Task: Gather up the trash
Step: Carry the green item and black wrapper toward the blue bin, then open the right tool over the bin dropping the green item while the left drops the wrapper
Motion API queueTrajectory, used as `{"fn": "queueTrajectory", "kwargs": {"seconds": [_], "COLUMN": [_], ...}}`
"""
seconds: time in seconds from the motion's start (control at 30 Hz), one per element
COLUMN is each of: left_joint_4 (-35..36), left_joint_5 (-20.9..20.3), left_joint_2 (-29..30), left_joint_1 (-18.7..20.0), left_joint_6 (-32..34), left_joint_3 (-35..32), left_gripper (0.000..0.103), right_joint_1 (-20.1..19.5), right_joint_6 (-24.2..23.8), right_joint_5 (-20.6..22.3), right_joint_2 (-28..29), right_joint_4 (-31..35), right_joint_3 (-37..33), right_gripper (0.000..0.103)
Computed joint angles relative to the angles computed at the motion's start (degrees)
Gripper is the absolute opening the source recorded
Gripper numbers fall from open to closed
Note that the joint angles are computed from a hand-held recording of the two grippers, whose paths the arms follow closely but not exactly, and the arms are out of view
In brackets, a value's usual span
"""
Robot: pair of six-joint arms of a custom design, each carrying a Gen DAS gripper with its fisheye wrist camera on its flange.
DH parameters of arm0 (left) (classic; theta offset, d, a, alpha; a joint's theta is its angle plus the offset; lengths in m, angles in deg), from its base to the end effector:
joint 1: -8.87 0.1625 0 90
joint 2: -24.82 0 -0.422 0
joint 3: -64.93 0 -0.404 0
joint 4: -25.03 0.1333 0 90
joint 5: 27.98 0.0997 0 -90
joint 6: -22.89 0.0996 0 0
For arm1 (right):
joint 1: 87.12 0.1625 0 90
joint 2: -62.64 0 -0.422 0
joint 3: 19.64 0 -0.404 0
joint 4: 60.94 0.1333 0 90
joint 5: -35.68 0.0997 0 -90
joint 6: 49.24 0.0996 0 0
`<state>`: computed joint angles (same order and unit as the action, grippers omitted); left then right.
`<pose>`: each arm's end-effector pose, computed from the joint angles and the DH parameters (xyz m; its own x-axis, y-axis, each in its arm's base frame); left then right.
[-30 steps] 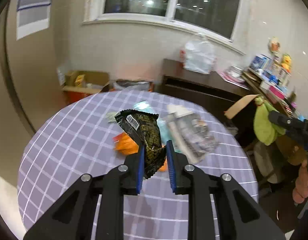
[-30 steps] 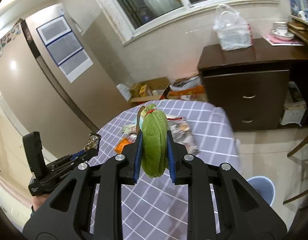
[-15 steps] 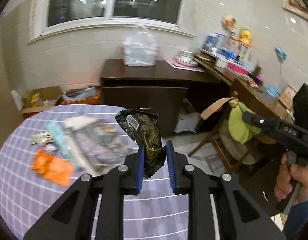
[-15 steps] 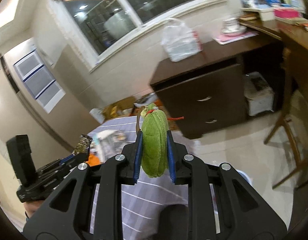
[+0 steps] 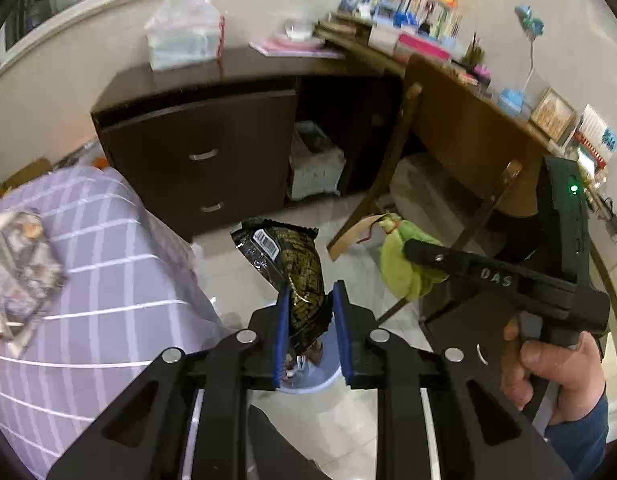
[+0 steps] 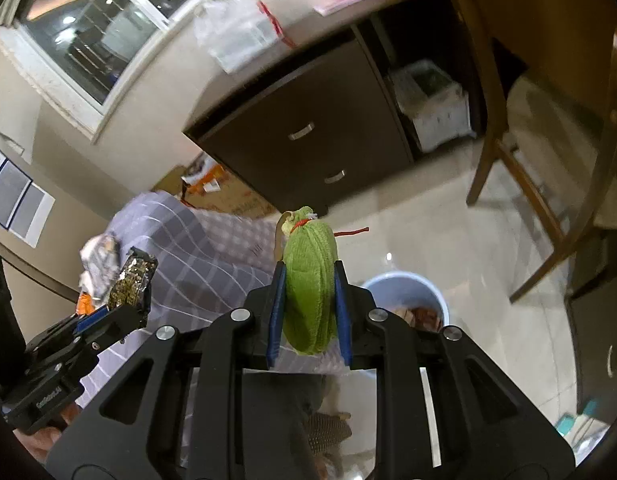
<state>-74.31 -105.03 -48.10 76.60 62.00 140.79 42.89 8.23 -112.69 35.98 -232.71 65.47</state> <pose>-0.0975 -0.6487 0.4598 -0.4696 0.8488 -0.2431 0.8671 0.4952 0.0540 0.4877 -0.5056 -0.0009 -0.8303 0.5505 0.0867 0.2039 0.4448 -0.8721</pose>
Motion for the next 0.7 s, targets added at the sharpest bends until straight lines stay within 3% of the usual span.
{"fn": "queueTrajectory", "kwargs": {"seconds": [0.23,0.3,0.33,0.4,0.57,0.63,0.67,0.7], "left_joint_4": [-0.42,-0.44,-0.49,-0.53,-0.74,-0.64,-1.26,-3.30], "left_joint_5": [3.80,5.09,5.37,6.38,7.78,8.71,9.06,9.77], "left_joint_2": [1.58,2.33,2.51,3.15,4.68,5.44,5.47,5.17], "left_joint_1": [-0.34,-0.48,-0.50,-0.79,-1.58,-1.68,-1.82,-1.94], "left_joint_6": [-0.42,-0.55,-0.60,-0.57,-0.94,-1.36,-1.61,-1.83], "left_joint_3": [3.36,4.19,4.43,4.86,4.86,4.46,4.83,5.44], "left_gripper": [0.020,0.020,0.020,0.020,0.027,0.042,0.068,0.085], "right_joint_1": [-4.47,-6.01,-6.22,-6.30,-5.51,-4.99,-4.79,-4.52], "right_joint_6": [-0.26,1.78,2.83,4.27,4.42,5.12,5.15,5.18], "right_joint_5": [7.21,9.73,9.82,9.33,7.29,6.07,5.62,5.03], "right_joint_2": [0.39,-0.12,-0.22,-0.70,-1.86,-2.37,-2.46,-2.63], "right_joint_4": [-4.77,-5.86,-6.44,-7.86,-10.21,-9.87,-9.97,-10.06], "right_joint_3": [3.38,5.16,5.83,7.19,9.28,9.66,9.65,9.74], "right_gripper": [0.027,0.056,0.062,0.062,0.075,0.077,0.080,0.082]}}
